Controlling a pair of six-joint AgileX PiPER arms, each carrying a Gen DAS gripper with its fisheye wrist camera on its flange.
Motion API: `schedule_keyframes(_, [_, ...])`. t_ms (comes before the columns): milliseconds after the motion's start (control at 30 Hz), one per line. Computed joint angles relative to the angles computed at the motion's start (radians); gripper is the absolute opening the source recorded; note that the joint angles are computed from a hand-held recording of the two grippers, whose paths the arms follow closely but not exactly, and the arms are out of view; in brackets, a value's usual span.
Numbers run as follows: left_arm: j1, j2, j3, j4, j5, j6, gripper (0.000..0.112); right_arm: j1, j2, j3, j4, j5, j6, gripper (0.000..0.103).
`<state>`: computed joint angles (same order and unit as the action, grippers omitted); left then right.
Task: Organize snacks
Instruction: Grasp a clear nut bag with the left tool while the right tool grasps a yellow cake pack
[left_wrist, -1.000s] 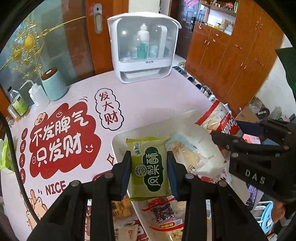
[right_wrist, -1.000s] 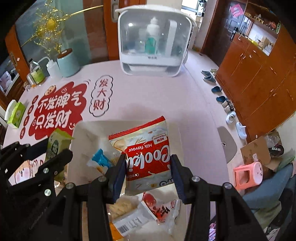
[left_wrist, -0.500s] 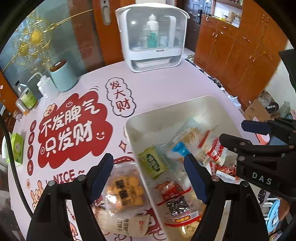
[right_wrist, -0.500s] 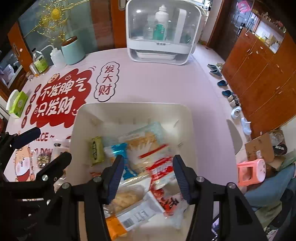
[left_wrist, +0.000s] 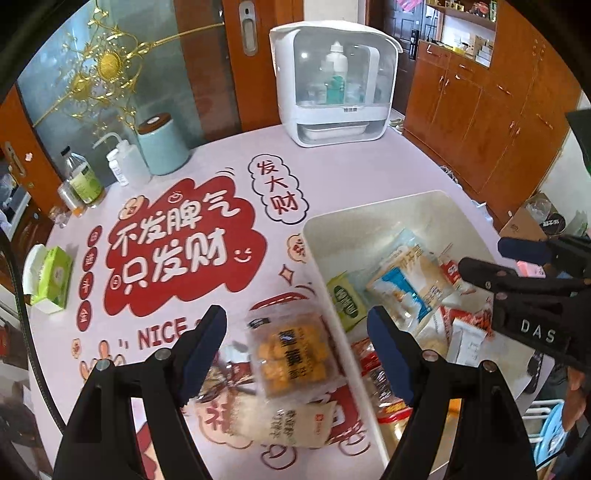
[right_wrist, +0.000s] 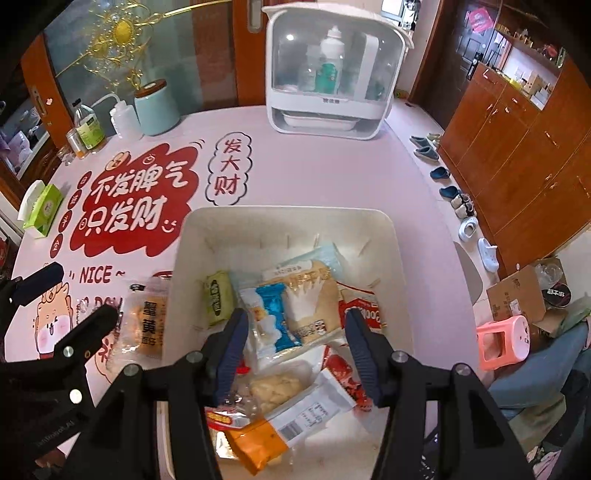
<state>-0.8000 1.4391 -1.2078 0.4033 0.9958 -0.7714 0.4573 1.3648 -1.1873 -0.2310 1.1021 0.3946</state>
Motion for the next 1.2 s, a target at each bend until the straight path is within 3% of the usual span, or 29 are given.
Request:
schedule_keyframes(300, [0.011, -0.167, 0.125, 0.048, 0.045, -0.002, 0.077, 0.214, -0.051, -0.002, -0.138, 0.044, 0.232, 0.055])
schedule_keyframes(600, [0.133, -0.365, 0.171, 0.053, 0.105, 0.084, 0.078, 0.463, -0.043, -0.122, -0.267, 0.102, 0.390, 0.055])
schedule_keyframes(733, [0.213, -0.433, 0.160, 0.049, 0.108, 0.159, 0.087, 0.532, -0.028, -0.176, -0.260, 0.090, 0.406, 0.055])
schedule_keyframes(933, [0.363, -0.472, 0.211, -0.018, 0.060, 0.304, 0.088, 0.568, 0.030, -0.167, -0.208, 0.026, 0.433, 0.055])
schedule_keyframes(1200, [0.676, -0.415, 0.411, -0.266, -0.131, 0.584, 0.088, 0.499, 0.165, -0.124, -0.088, -0.068, 0.439, 0.055])
